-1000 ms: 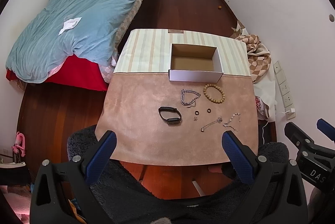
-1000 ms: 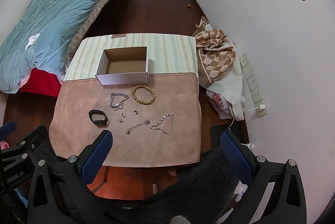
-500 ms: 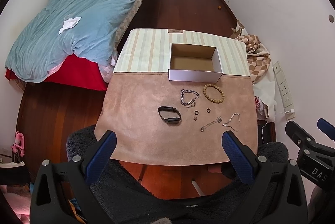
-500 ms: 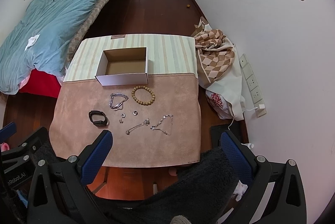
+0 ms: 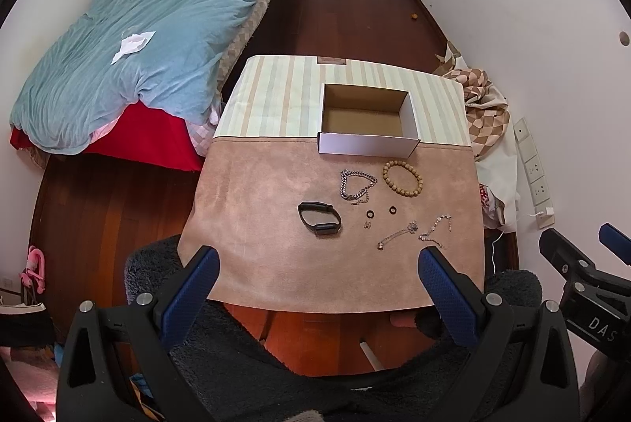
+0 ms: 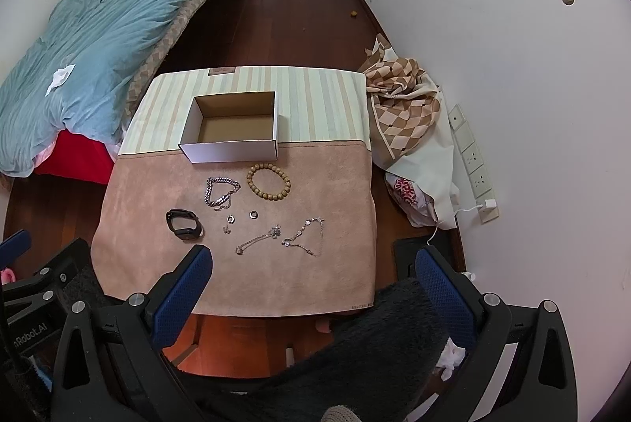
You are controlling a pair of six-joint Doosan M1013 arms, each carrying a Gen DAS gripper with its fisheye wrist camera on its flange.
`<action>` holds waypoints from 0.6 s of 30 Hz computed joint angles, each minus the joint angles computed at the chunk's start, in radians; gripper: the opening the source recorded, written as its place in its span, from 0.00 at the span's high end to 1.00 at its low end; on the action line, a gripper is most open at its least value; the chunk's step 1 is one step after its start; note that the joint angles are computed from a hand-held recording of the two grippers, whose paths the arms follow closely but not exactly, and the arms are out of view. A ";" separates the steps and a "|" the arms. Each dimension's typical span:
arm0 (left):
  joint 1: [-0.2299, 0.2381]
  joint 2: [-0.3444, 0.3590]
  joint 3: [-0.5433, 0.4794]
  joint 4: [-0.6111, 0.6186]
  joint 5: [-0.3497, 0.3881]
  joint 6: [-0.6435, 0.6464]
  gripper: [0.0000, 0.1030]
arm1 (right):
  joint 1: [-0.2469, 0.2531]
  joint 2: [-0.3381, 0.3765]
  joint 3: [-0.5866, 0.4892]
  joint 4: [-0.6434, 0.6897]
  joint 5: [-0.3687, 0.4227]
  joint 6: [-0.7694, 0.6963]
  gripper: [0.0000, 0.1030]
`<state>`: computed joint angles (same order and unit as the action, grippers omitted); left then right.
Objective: Organize jewelry
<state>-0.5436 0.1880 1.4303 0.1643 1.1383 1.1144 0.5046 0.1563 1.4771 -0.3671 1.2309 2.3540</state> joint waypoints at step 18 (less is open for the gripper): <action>0.004 -0.009 0.008 -0.001 -0.011 -0.003 0.00 | 0.000 -0.006 -0.004 -0.005 0.000 0.001 0.00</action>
